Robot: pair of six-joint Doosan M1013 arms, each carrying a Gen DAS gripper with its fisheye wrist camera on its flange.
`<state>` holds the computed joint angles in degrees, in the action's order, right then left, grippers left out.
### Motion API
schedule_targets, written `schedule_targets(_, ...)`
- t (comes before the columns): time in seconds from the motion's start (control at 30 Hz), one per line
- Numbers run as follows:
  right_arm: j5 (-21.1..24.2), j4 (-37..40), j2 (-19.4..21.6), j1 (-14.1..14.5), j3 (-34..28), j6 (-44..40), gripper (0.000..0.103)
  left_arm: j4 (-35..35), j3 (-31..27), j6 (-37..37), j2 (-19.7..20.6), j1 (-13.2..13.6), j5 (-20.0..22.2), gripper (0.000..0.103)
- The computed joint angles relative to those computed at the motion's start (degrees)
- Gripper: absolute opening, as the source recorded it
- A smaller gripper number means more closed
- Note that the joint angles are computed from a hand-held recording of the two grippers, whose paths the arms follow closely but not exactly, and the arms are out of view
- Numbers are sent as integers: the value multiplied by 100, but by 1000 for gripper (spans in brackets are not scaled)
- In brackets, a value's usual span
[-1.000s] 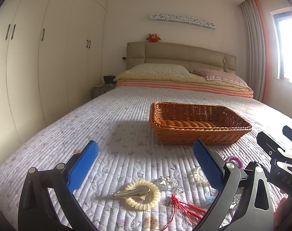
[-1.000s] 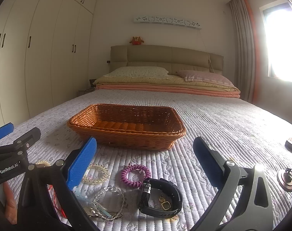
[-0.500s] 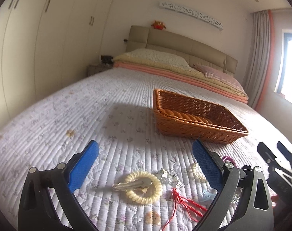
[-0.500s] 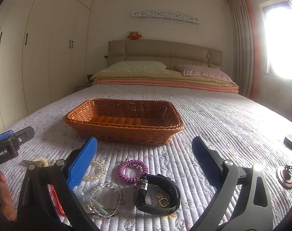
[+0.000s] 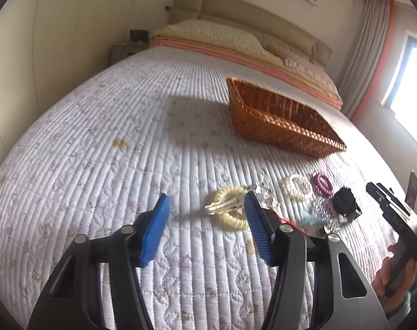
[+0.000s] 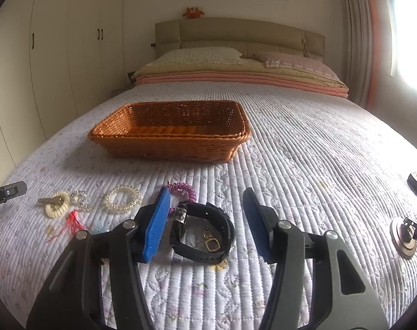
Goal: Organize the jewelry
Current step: 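Close the right tool on the black watch while the left tool grasps the silver key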
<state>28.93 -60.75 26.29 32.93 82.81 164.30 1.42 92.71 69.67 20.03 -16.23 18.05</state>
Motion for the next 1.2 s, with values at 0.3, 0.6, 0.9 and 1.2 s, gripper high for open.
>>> schedule_targets(0.3,-96,1725,-83,-255,89,-1566,37,-1143,-200,1314,157,154,276,27)
schedule_targets(0.6,70,2544,42,-339,-126,-2233,37,-3671,-593,3849,514,469,1305,28)
schedule_targets(0.9,135,2461,72,-320,-146,-2251,37,-4528,-355,5219,308,378,1643,28)
schedule_targets(1.2,153,2428,41,-325,-125,-2147,37,-2806,-403,3801,358,139,1225,37)
